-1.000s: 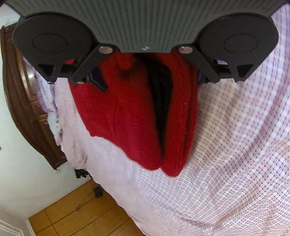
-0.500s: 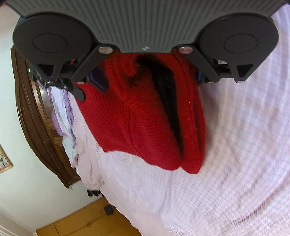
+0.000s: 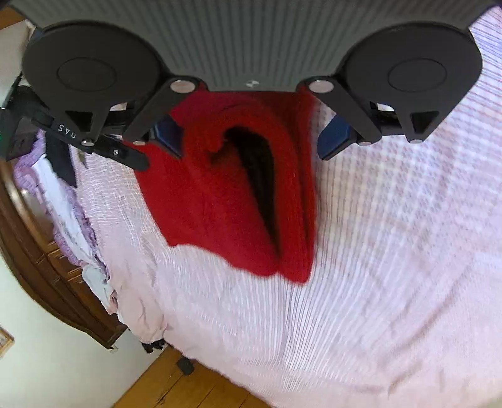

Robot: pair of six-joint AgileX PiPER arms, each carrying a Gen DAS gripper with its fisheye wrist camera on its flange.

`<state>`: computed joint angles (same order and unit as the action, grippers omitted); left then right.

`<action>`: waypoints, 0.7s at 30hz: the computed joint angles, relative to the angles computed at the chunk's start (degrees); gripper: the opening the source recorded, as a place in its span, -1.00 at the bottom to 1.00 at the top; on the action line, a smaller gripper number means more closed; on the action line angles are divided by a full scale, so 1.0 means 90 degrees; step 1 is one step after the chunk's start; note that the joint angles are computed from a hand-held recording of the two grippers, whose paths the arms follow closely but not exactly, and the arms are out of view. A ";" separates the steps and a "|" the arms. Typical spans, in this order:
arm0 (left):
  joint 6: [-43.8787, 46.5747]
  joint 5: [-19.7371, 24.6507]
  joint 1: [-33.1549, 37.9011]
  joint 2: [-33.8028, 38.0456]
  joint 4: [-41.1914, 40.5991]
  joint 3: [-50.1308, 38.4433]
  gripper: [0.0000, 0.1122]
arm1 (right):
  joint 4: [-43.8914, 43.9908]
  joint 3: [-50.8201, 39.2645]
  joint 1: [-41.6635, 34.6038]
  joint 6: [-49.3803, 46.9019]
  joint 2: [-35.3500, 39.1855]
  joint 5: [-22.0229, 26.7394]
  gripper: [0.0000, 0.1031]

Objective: Fold small clothes

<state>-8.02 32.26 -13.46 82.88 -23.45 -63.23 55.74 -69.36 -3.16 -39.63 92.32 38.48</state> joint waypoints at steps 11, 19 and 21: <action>-0.1731 0.0494 -0.0816 0.0102 0.2499 -0.1295 0.67 | 0.0917 0.0746 0.0516 -0.0819 -0.0365 -0.1720 0.37; -0.2035 0.0545 -0.1058 0.1612 0.3195 -0.2547 0.64 | 0.1784 0.0792 0.0195 -0.0813 0.0105 -0.2227 0.37; -0.2039 0.0460 -0.0982 0.1942 0.3039 -0.2665 0.64 | 0.1255 0.0734 0.0252 -0.0162 0.0235 -0.2522 0.37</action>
